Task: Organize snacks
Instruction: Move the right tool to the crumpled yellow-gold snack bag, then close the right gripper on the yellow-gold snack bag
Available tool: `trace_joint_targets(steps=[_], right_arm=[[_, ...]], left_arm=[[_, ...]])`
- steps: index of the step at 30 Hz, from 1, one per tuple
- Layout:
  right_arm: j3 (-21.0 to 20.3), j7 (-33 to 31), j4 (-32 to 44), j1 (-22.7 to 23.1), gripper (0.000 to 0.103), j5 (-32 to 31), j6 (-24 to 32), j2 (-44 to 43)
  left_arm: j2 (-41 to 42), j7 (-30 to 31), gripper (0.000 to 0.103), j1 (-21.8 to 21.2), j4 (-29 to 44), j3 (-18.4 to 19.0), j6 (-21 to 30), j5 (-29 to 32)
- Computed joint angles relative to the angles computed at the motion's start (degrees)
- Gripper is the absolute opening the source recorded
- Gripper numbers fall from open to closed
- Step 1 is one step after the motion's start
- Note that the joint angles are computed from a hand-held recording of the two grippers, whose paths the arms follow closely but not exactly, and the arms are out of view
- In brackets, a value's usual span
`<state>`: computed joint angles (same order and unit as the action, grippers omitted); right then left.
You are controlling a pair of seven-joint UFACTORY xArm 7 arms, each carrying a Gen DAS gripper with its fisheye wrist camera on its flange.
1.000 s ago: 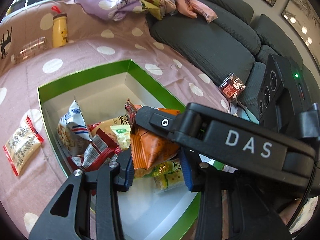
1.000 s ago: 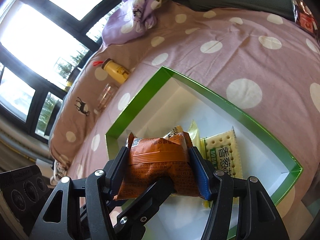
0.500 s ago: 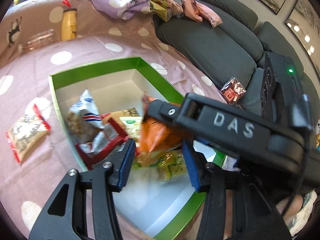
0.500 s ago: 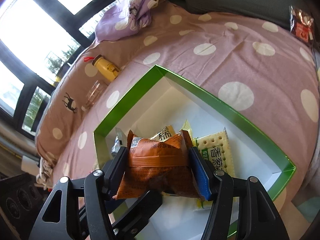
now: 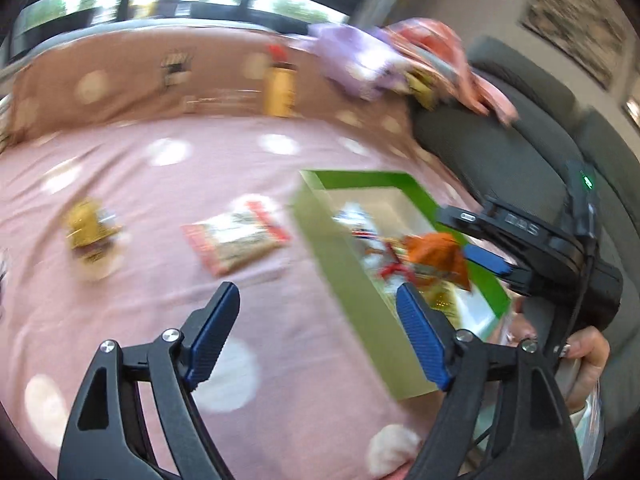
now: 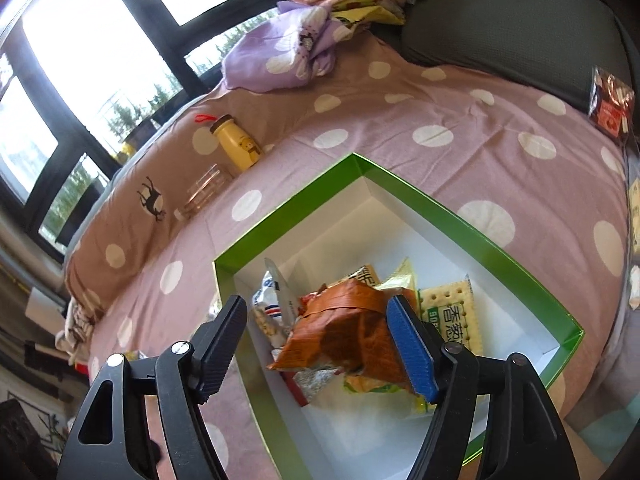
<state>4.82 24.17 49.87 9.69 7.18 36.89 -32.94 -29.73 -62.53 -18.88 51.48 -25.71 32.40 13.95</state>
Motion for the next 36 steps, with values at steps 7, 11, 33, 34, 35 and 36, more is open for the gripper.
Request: trace_joint_targets(steps=[7, 11, 33, 34, 35, 36], right_arm=[[2.5, -2.4, 1.0, 3.1, 0.079, -1.4, -1.8, 0.4], [3.4, -4.7, 1.8, 5.9, 0.08, -1.0, -3.3, 1.4], [8.8, -22.7, 43.1, 15.9, 0.078, 20.7, 15.3, 47.3], [9.3, -23.2, 44.5, 15.9, 0.078, 20.6, 16.5, 48.9], [9.9, -23.7, 45.7, 16.0, 0.077, 20.5, 17.5, 50.6], [10.1, -23.6, 46.6, 16.2, 0.077, 20.2, 18.0, 51.6]], left_arm=[[-15.1, -7.5, 0.095, 3.8, -10.4, 1.3, 5.9, -1.0], [-19.8, -10.0, 0.095, 6.1, -14.9, 3.3, 5.5, -3.4], [-7.3, 3.2, 0.085, 10.7, -14.7, 14.4, -0.7, -7.2], [-6.6, 4.3, 0.08, 10.0, -15.1, 15.4, -1.3, -8.7], [-6.0, 5.6, 0.077, 9.1, -15.6, 16.4, -1.8, -10.2], [-5.5, 6.9, 0.077, 8.3, -15.8, 17.1, -2.1, -11.6]])
